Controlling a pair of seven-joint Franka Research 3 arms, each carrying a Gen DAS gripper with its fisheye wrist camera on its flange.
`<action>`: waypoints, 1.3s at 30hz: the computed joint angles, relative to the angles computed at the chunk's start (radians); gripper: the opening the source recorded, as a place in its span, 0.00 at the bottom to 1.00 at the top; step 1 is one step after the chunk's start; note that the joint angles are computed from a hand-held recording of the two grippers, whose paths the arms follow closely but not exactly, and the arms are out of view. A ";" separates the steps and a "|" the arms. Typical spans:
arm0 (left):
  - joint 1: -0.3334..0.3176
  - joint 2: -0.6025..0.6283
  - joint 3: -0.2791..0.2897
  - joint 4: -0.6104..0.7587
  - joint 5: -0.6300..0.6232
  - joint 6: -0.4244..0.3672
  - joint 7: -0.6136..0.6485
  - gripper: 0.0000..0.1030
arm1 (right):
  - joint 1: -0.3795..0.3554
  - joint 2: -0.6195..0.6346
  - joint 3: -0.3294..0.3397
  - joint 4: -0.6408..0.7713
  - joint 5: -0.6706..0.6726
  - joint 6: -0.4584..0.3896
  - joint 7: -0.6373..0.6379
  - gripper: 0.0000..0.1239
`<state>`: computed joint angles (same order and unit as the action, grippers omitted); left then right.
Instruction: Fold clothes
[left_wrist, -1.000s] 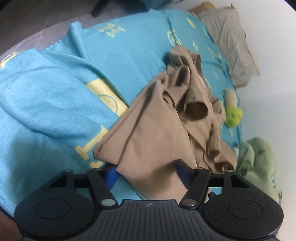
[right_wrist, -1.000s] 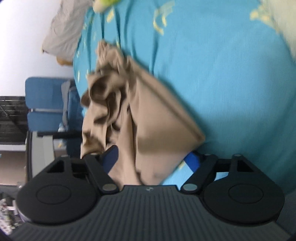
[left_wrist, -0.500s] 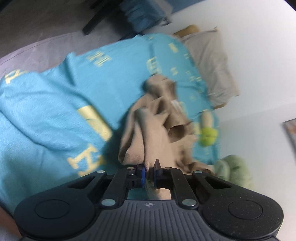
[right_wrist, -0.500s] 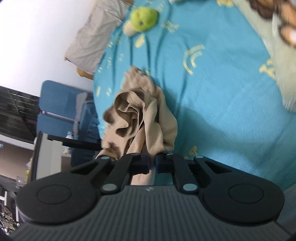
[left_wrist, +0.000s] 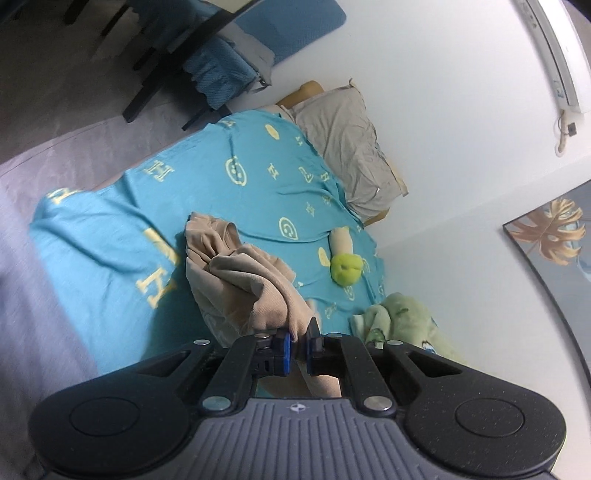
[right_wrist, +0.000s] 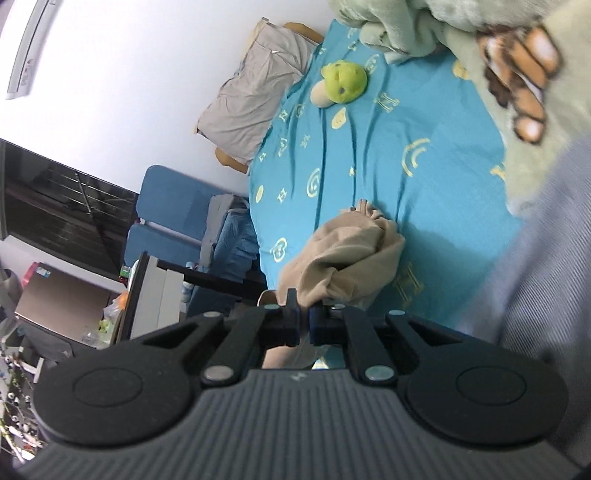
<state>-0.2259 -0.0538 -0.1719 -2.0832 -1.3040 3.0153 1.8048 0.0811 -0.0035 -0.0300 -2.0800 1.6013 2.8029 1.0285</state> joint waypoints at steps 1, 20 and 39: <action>0.001 0.000 -0.003 -0.005 0.030 0.008 -0.033 0.07 | -0.001 0.008 -0.001 0.006 -0.016 -0.004 0.017 0.06; 0.061 0.795 0.084 0.905 0.996 -0.282 -0.742 0.11 | -0.047 0.796 -0.001 0.934 -0.756 -0.183 0.751 0.06; 0.117 0.930 -0.048 1.069 1.316 -0.323 -0.633 0.62 | -0.195 0.887 0.214 1.015 -0.932 -0.197 0.669 0.15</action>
<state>-0.1092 0.8763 -0.2198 -1.0147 0.0122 2.6926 1.1718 -0.1141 0.8832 0.1838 -1.0650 0.6695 2.6063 1.6976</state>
